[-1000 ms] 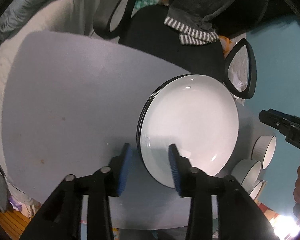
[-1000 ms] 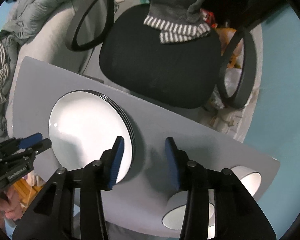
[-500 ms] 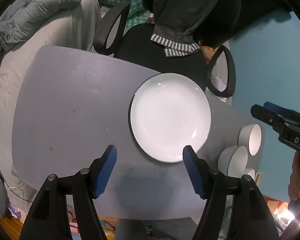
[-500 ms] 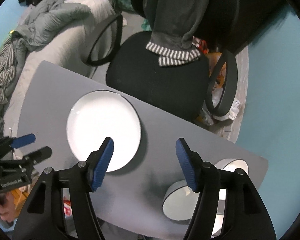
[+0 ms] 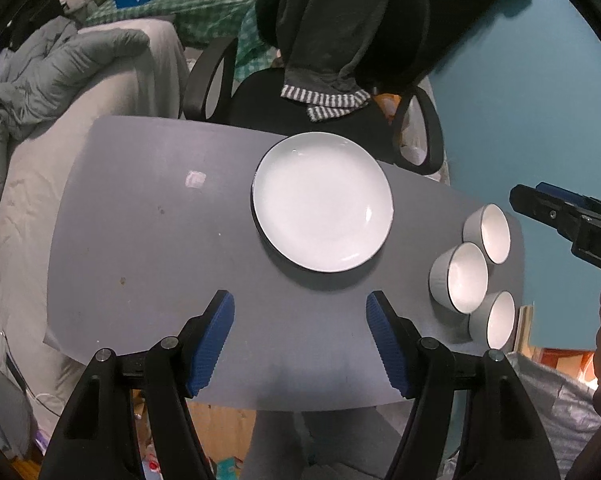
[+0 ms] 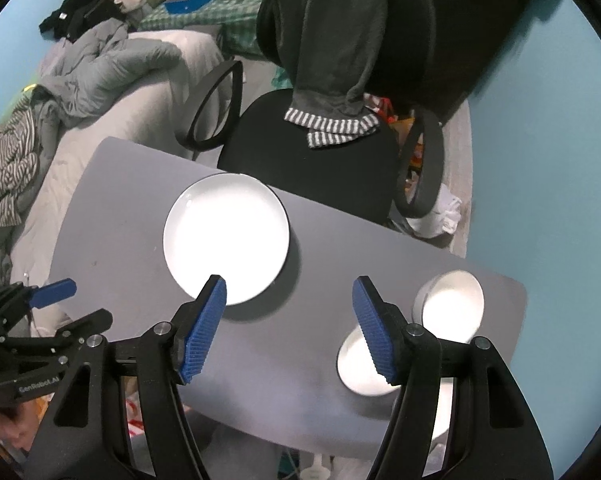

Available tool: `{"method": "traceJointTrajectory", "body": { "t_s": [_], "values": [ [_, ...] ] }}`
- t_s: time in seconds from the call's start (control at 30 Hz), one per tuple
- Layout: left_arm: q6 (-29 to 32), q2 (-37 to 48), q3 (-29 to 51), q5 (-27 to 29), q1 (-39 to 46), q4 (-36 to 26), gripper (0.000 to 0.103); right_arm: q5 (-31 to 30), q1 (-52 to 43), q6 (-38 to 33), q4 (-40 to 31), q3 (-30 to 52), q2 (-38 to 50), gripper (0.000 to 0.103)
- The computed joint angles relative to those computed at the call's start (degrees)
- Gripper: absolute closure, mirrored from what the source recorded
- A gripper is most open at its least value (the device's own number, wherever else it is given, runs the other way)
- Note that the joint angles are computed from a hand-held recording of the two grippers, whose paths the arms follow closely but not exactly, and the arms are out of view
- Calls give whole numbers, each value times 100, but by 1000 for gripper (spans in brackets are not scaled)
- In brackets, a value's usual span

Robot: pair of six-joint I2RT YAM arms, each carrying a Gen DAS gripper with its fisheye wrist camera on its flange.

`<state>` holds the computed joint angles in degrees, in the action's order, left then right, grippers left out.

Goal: Organize plates and bowls

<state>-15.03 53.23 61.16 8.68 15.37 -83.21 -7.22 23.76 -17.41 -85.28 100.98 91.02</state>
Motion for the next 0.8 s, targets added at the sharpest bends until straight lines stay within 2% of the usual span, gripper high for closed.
{"method": "traceJointTrajectory", "body": {
  "t_s": [0.17,0.37,0.47,0.57,0.8],
  "values": [
    [-481,-375,76,-133,-706,-228,33,-18,-261,-35,35,-488,-631,38],
    [-1734,-559,238,-505,-2353,-356,33,-138,-882,-278,-137,-925,-1163,38],
    [-2395,-524,349,-747,-3224,-367,33,-184,-1278,-480,-228,-1135,-1390,38],
    [-2810,-422,417,-882,-3827,-326,33,-266,-1749,-744,-347,-1248,-1533,38],
    [-3484,-1,464,-1079,-4796,-82,33,-496,-2873,-1454,-415,-1355,-1575,38]
  ]
}}
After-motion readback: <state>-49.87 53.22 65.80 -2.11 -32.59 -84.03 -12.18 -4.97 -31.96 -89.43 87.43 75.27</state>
